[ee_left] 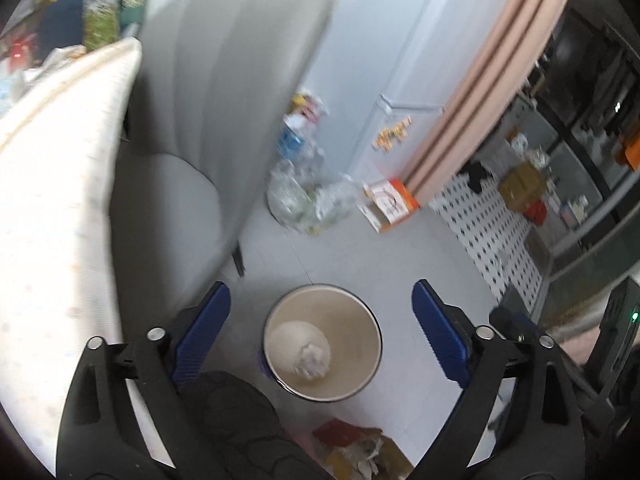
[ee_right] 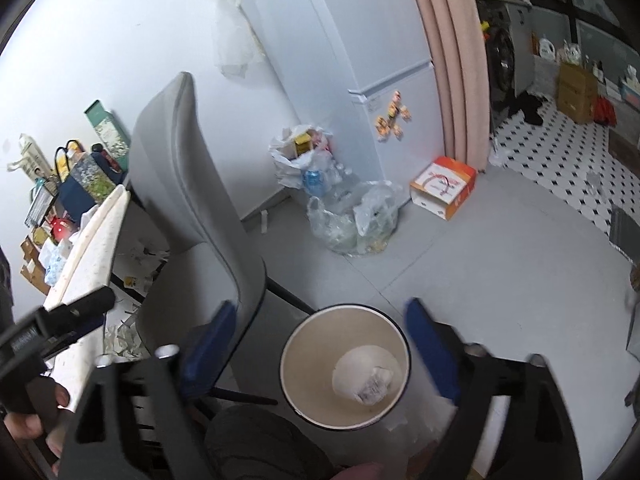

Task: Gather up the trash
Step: 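Open both grippers to drop the paper and tissue into the bin, then move both tools back over the table toward the remaining trash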

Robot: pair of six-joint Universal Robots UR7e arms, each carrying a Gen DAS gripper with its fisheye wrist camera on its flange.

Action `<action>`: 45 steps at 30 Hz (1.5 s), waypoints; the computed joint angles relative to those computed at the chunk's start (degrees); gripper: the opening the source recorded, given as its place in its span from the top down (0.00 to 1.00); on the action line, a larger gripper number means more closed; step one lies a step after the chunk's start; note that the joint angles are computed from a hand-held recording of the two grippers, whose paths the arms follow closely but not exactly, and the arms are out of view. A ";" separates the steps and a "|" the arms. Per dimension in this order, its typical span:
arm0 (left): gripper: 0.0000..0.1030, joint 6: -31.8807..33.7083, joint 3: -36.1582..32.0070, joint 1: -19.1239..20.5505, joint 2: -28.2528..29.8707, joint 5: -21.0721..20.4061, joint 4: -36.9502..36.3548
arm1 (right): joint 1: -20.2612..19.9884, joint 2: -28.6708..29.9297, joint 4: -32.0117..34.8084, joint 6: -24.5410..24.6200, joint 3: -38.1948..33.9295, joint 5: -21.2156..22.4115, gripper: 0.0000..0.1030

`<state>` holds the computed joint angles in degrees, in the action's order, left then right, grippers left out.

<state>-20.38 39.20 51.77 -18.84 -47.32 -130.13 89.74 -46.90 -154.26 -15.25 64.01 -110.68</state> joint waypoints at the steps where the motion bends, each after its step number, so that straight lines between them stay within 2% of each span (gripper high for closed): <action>1: 0.07 0.24 2.84 -0.34 -1.74 1.13 -2.53 | 0.45 -0.17 -1.03 -0.23 0.61 0.18 0.06; 7: 0.05 2.96 14.98 -1.87 -9.30 7.21 -15.82 | 3.17 -0.52 -3.26 -2.27 1.98 -0.16 0.07; 12: 0.05 3.51 23.01 -3.07 -14.78 11.42 -23.05 | 5.68 -0.09 -2.26 -3.81 1.69 -1.11 0.07; 16: 0.05 4.16 28.53 -3.97 -18.70 15.21 -28.39 | 7.01 -0.63 -0.01 -3.29 2.30 2.16 0.07; 19: 0.05 4.91 32.84 -4.38 -21.64 17.21 -32.85 | 8.54 -0.73 -1.34 -5.12 3.56 3.06 0.07; 23: 0.05 4.35 38.64 -5.27 -25.93 19.99 -36.41 | 9.91 -1.26 0.02 -5.63 4.77 5.54 0.07; 28: 0.05 2.74 46.61 -6.13 -31.92 23.72 -40.54 | 12.34 -1.02 -0.70 -8.12 5.87 5.48 0.07; 30: 0.05 0.45 50.40 -6.44 -34.94 26.33 -40.41 | 13.14 -0.90 -0.64 -8.90 6.17 6.22 0.07; 37: 0.05 -16.89 62.93 -6.84 -46.64 32.68 -30.72 | 16.29 0.09 2.49 -11.80 6.13 8.43 0.07; 43: 0.06 -31.98 70.16 -6.73 -55.14 35.69 -19.71 | 18.30 1.79 5.06 -12.68 5.09 10.51 0.07; 45: 0.06 -33.99 71.64 -6.42 -56.67 35.26 -19.53 | 18.97 2.81 6.57 -13.67 4.19 10.73 0.07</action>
